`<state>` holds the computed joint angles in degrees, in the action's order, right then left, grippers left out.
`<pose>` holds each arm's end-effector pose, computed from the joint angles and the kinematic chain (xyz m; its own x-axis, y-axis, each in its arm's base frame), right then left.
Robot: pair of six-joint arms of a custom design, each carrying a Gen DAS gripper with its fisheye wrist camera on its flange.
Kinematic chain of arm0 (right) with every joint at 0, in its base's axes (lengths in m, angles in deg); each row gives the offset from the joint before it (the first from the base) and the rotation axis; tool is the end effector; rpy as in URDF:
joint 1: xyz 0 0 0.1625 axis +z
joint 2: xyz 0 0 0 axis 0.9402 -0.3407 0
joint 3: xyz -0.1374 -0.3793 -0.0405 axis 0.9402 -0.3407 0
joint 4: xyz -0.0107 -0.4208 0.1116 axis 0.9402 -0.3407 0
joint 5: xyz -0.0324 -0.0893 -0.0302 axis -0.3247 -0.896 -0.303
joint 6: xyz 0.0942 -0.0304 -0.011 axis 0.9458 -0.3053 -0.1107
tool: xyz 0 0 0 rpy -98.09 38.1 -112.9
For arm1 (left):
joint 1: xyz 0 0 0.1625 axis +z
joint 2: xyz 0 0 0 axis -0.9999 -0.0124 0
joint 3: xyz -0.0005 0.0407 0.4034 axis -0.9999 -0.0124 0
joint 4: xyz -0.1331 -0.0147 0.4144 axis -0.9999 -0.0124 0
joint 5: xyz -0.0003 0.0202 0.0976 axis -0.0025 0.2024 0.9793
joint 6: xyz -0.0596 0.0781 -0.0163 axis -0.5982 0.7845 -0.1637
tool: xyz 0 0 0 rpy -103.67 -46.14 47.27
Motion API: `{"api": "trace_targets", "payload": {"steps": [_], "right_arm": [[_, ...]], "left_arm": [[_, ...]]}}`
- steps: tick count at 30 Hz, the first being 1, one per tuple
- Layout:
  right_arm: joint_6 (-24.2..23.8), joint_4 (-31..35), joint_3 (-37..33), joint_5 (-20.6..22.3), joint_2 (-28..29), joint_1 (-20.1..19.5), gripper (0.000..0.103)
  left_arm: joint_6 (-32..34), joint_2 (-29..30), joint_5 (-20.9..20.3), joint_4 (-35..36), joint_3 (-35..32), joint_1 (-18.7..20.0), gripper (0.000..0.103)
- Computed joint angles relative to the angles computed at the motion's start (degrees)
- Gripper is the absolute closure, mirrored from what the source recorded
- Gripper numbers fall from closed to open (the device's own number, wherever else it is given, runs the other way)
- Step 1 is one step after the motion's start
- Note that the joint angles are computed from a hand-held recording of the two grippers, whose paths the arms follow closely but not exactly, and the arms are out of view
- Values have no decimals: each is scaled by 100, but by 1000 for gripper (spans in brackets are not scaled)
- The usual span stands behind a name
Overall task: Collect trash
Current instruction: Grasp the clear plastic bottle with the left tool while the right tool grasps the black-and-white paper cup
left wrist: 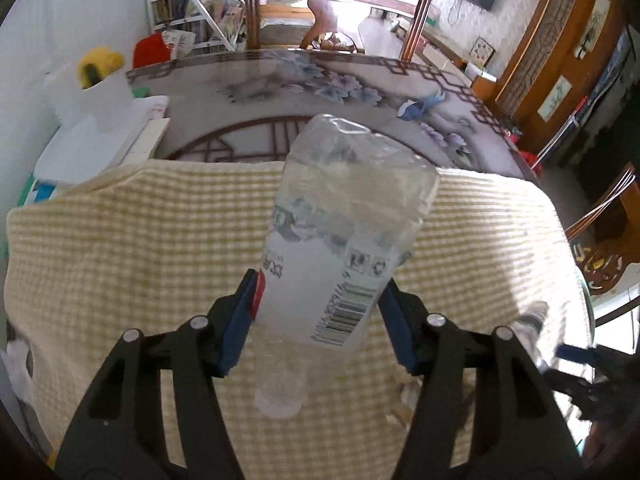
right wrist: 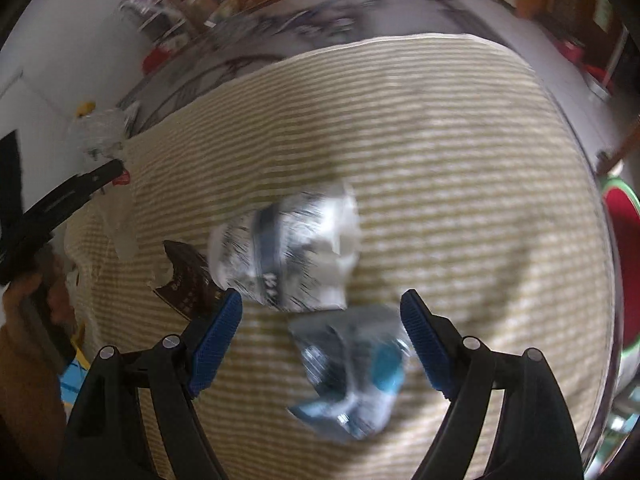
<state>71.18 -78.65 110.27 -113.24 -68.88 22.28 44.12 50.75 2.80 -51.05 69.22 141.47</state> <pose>0.1116 -0.6753 0.2961 -0.8738 0.1612 0.4588 -0.0112 0.9365 -0.3504 -0.3448 -0.7636 0.1303 -0.7709 0.2586 -0.5821 0.4810 0.8354 -0.2660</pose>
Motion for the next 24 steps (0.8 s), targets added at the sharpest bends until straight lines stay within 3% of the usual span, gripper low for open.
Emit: {"api": "trace_targets", "payload": {"steps": [7, 14, 15, 16, 20, 24], "right_arm": [[-168, 253, -699, 134, 594, -31, 17], [-399, 266, -960, 72, 786, 22, 15], [-432, 260, -956, 40, 788, 31, 23], [-470, 282, -948, -100, 795, 50, 53], [-261, 351, -782, 185, 581, -76, 63], [-292, 200, -590, 226, 378, -75, 85]], "left_arm": [[-224, -447, 134, -494, 695, -187, 47], [-491, -679, 251, -517, 1087, -305, 47], [-607, -709, 247, -441, 1150, -304, 47], [-687, -722, 241, -384, 1182, -296, 47], [-1048, -873, 188, -122, 1448, -283, 47], [-1199, -1020, 209, -58, 1667, -288, 49]]}}
